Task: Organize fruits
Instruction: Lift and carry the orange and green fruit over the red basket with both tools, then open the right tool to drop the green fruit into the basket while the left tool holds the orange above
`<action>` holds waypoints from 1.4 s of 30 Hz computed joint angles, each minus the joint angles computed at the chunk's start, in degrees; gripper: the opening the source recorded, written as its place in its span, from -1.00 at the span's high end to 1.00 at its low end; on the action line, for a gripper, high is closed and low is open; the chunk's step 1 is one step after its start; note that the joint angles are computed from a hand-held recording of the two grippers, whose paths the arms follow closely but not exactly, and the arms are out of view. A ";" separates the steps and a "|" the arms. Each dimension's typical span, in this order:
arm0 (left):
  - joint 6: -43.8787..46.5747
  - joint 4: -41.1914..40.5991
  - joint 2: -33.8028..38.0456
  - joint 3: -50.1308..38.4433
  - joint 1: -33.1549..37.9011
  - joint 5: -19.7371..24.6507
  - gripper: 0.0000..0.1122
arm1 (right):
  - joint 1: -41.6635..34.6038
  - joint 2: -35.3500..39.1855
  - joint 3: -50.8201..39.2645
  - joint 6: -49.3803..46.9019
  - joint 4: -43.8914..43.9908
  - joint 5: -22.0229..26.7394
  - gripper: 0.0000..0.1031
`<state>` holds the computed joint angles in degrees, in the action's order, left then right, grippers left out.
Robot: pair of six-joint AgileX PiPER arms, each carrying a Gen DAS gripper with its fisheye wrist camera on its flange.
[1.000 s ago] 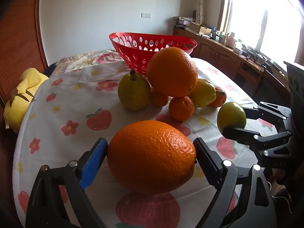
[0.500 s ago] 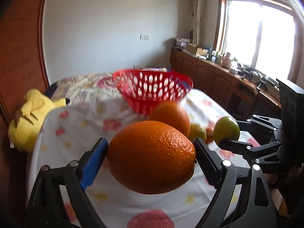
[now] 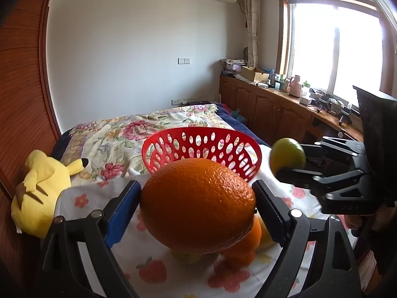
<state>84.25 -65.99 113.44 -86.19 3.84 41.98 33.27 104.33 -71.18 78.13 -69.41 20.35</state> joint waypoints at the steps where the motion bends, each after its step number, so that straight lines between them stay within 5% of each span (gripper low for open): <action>1: -1.20 0.90 0.86 -1.57 -0.46 0.04 -0.60 | -1.22 1.08 -1.61 -3.35 2.83 -0.78 -0.13; 10: -13.62 10.89 10.03 -16.59 -4.49 0.15 -0.60 | -8.89 13.26 -17.82 -41.72 37.64 -1.97 -0.14; 19: -23.98 20.29 19.28 -32.25 -6.94 2.65 -0.60 | -12.71 22.59 -30.75 -67.46 61.27 2.69 -0.14; 29: -28.17 23.88 24.11 -39.67 -7.71 4.71 -0.60 | -13.40 26.17 -36.04 -69.26 61.90 5.84 -0.14; 42: -37.07 32.82 32.67 -56.04 -9.91 12.15 -0.61 | -13.88 20.87 -28.78 -58.51 52.03 -0.15 -0.14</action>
<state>47.18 -33.17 146.11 -142.23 -6.07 54.13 19.39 125.20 -99.96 19.62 -17.37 20.20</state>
